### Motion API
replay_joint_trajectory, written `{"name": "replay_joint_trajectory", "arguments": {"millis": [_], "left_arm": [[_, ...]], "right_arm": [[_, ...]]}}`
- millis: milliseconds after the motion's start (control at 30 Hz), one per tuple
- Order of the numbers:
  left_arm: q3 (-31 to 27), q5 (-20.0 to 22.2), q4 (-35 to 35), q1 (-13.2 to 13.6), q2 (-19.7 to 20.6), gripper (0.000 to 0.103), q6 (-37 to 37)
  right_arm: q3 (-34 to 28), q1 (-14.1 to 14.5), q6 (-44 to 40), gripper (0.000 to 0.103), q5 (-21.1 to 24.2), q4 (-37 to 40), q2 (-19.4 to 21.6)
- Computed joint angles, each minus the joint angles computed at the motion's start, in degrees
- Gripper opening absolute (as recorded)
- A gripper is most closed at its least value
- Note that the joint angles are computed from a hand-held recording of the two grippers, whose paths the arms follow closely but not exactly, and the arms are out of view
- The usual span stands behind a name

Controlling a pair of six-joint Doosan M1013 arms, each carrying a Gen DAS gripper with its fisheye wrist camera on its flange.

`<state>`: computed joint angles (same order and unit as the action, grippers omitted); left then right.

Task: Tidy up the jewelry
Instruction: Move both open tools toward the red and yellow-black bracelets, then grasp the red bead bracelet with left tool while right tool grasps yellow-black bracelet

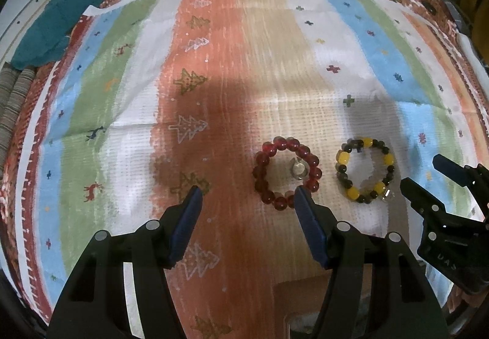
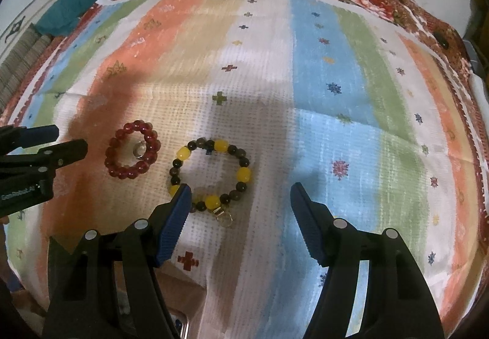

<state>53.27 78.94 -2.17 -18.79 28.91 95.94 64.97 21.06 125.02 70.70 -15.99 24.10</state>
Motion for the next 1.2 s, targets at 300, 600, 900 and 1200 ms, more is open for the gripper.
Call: {"name": "replay_joint_trajectory", "arguments": {"millis": [300, 600, 900, 1200], "left_arm": [[-1.0, 1.5, 0.3, -0.1, 1.7, 0.062, -0.5], [-1.6, 2.4, 0.0, 0.0, 2.9, 0.062, -0.4], [-1.8, 3.8, 0.5, -0.1, 3.9, 0.05, -0.2], [-1.1, 2.5, -0.4, -0.1, 4.3, 0.014, -0.4]], "right_arm": [[-1.0, -0.6, 0.0, 0.058, 0.6, 0.5, 1.3], [-1.6, -1.6, -1.2, 0.043, 1.2, 3.0, 2.5], [-1.6, -1.8, -2.9, 0.025, 2.0, 3.2, 3.3], [-1.0, -2.1, -2.8, 0.012, 1.4, 2.8, 3.0]]}}
